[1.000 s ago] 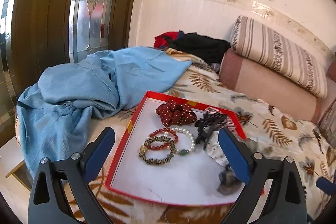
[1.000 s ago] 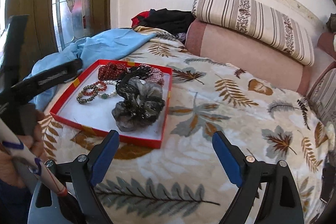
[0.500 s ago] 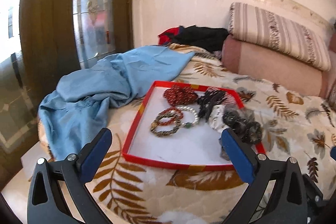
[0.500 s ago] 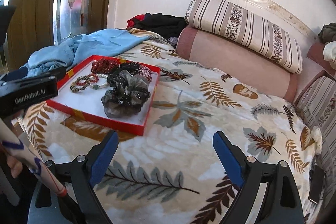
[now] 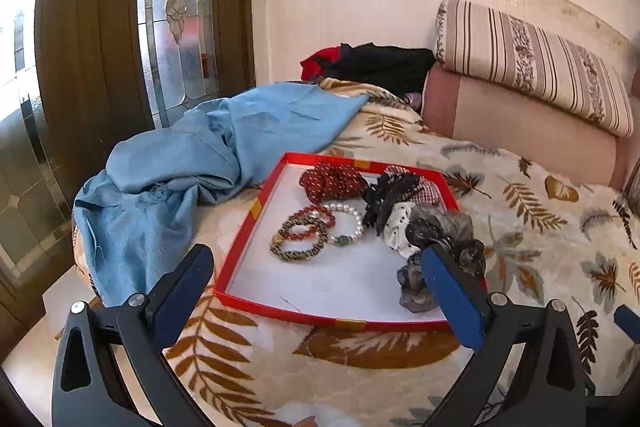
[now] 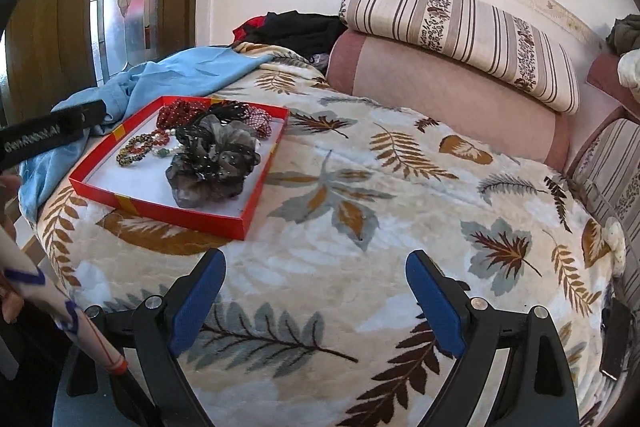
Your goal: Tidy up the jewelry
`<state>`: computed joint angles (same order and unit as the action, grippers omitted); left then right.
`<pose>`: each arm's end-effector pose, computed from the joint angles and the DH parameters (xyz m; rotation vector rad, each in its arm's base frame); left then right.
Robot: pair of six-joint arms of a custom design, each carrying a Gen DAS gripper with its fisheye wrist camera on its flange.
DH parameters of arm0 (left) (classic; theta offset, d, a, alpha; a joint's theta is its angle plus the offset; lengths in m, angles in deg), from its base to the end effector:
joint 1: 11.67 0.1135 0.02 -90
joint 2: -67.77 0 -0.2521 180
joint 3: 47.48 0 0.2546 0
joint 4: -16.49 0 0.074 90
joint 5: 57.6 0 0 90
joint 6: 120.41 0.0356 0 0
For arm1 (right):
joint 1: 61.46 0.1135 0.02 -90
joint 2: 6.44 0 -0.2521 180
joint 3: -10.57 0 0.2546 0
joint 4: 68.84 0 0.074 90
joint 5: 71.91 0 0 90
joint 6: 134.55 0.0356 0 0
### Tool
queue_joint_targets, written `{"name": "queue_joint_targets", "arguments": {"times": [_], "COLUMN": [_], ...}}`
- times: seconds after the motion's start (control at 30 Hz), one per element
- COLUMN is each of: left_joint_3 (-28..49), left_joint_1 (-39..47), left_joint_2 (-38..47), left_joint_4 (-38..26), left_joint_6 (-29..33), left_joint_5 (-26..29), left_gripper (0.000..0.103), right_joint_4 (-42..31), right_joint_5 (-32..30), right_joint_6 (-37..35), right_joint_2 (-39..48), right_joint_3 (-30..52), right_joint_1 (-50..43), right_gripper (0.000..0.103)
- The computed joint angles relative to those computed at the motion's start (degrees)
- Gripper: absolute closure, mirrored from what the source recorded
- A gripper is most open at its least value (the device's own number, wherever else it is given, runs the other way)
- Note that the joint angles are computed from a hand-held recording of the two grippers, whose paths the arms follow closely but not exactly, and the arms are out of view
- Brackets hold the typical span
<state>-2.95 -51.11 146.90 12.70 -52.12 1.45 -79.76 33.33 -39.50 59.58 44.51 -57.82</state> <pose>0.2155 -0.1535 0.1516 0.0462 2.1320 -0.0160 0.2127 0.0042 0.1347 0.1618 2.2941 -0.2306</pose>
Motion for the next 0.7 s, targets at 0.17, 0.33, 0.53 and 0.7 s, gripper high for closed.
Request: {"name": "queue_joint_targets", "arguments": {"times": [0.17, 0.33, 0.53, 0.7], "left_joint_3": [0.0, -0.5, -0.5, 1.6], "left_joint_1": [-2.1, -2.8, -3.4, -4.6], "left_joint_2": [1.3, 1.3, 0.3, 1.9], "left_joint_4": [3.0, 4.5, 3.9, 0.2], "left_joint_6": [2.0, 2.6, 1.0, -0.2], "left_joint_5": [-1.8, -2.8, -7.9, -15.2], "left_gripper": [0.0, 0.0, 0.0, 0.0], "right_joint_4": [0.4, 0.9, 1.3, 1.0], "right_joint_5": [-0.1, 0.5, 1.6, 2.1], "right_joint_6": [-0.6, -0.5, -0.6, -0.6], "right_joint_2": [1.6, 3.3, 3.5, 2.3], "right_joint_3": [0.6, 1.1, 0.8, 0.2], "right_joint_1": [-0.5, -0.2, 0.6, 1.1], "right_gripper": [0.009, 0.009, 0.009, 0.009]}}
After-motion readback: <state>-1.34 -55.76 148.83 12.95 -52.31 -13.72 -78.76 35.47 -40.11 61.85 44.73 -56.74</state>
